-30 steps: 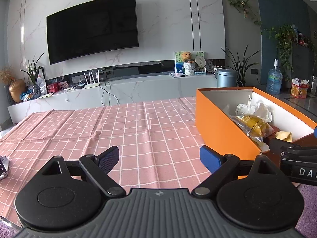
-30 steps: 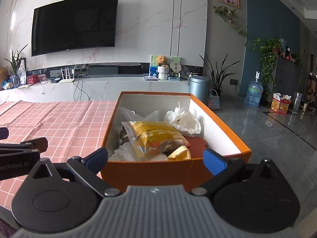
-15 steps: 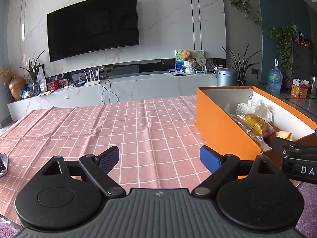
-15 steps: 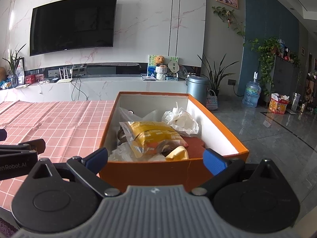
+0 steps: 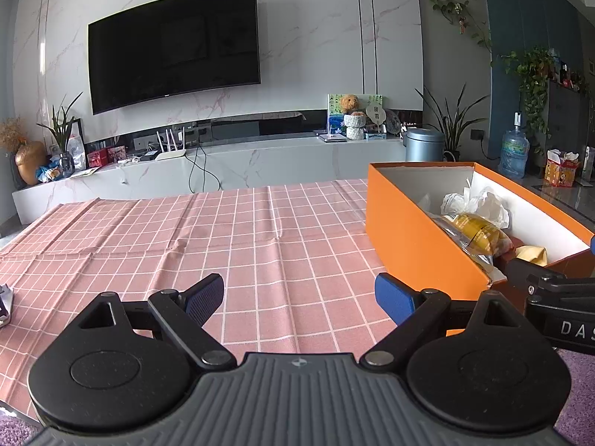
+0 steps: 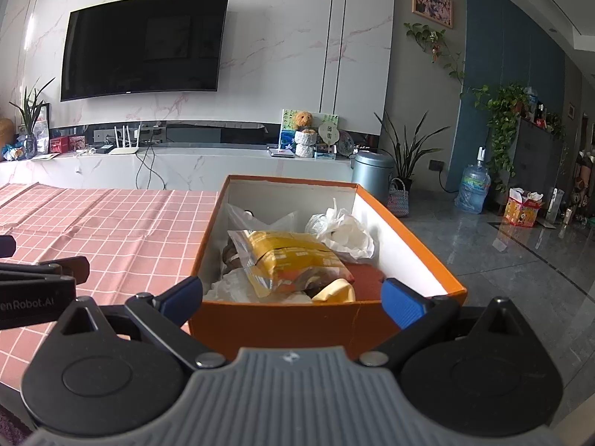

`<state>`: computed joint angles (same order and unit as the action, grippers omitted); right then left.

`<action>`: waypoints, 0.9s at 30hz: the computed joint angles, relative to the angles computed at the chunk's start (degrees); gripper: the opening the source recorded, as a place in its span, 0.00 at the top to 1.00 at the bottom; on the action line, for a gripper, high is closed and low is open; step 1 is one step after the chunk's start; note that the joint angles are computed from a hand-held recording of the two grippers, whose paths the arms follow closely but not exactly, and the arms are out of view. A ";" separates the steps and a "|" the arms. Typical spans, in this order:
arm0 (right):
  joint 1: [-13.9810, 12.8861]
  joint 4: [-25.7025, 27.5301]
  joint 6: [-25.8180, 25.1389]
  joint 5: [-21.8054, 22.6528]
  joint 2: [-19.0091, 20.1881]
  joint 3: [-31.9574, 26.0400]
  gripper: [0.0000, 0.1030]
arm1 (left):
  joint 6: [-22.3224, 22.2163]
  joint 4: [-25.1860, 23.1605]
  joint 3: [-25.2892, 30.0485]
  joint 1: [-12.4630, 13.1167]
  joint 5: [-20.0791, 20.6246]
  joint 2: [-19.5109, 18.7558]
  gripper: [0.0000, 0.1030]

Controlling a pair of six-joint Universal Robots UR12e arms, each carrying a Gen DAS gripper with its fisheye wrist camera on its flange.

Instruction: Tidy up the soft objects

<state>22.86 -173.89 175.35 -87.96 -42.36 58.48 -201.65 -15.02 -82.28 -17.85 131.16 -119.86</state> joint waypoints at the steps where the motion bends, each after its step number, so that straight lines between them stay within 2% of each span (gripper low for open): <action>1: 0.01 -0.11 0.05 -0.12 0.01 0.00 0.02 | 0.03 0.10 -0.04 -0.02 -0.08 0.02 0.00; 13: 0.44 -0.78 -0.23 -1.72 0.19 -0.05 0.02 | -1.10 0.23 -0.65 0.13 -0.50 0.33 0.00; 27: 0.48 -0.66 -0.74 -1.61 0.07 0.21 0.02 | -1.19 0.46 -0.83 0.16 -0.68 0.46 0.00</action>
